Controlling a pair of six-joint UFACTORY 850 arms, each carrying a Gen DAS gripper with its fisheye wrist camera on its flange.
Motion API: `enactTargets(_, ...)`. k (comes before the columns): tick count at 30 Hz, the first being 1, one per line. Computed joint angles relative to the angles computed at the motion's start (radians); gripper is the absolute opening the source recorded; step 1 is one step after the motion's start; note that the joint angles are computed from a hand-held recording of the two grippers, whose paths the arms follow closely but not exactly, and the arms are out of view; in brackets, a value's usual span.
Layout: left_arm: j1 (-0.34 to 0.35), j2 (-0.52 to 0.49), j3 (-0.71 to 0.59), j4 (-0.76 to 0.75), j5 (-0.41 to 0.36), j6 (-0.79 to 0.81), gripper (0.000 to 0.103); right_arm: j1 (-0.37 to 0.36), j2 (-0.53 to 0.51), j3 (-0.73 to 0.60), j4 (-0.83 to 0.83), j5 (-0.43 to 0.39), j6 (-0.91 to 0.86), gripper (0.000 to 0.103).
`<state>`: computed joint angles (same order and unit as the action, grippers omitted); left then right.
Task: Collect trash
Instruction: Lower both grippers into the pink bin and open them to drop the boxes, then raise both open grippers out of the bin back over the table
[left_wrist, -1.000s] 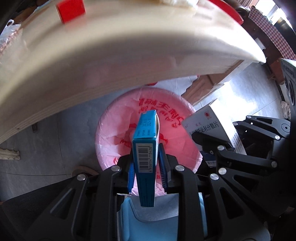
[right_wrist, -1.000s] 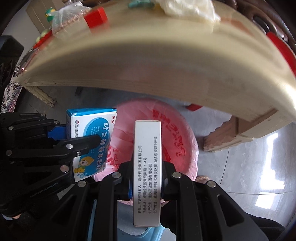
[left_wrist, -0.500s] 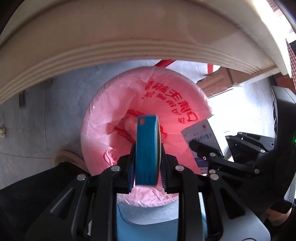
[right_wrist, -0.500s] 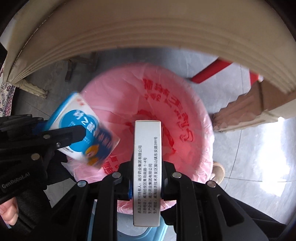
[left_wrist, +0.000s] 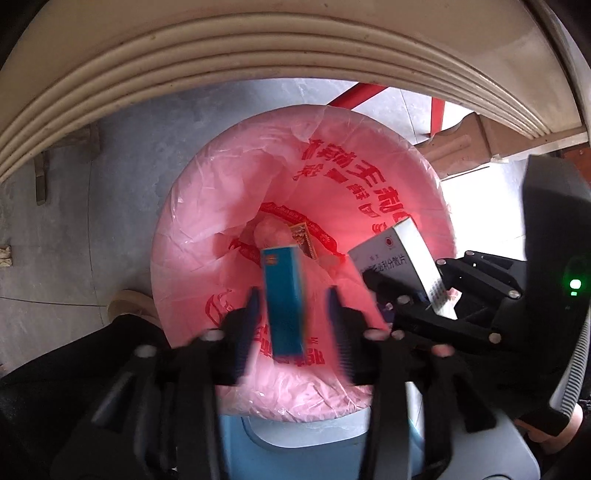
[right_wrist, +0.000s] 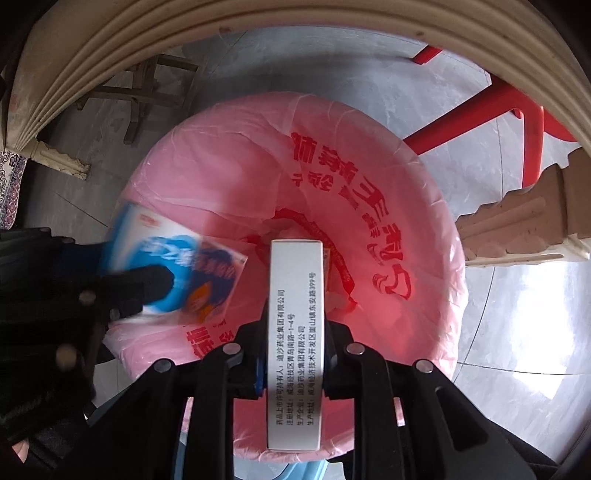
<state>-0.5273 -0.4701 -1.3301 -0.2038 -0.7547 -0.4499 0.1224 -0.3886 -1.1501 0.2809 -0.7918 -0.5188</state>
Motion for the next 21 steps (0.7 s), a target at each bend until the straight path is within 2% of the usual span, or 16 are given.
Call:
enactTargets(1, 0.001, 0.000, 0.000, 0.006, 0.000, -0.008, 0.054, 0.001, 0.000, 0.003, -0.005, 0.007, 0.006, 0.045)
enactTargets(5, 0.004, 0.005, 0.003, 0.017, 0.002, -0.033, 0.060, 0.002, 0.011, 0.011, 0.004, 0.032, -0.012, 0.056)
enactTargets(21, 0.022, 0.015, 0.021, -0.006, 0.012, -0.061, 0.063, -0.007, 0.009, 0.007, 0.007, 0.022, 0.002, 0.057)
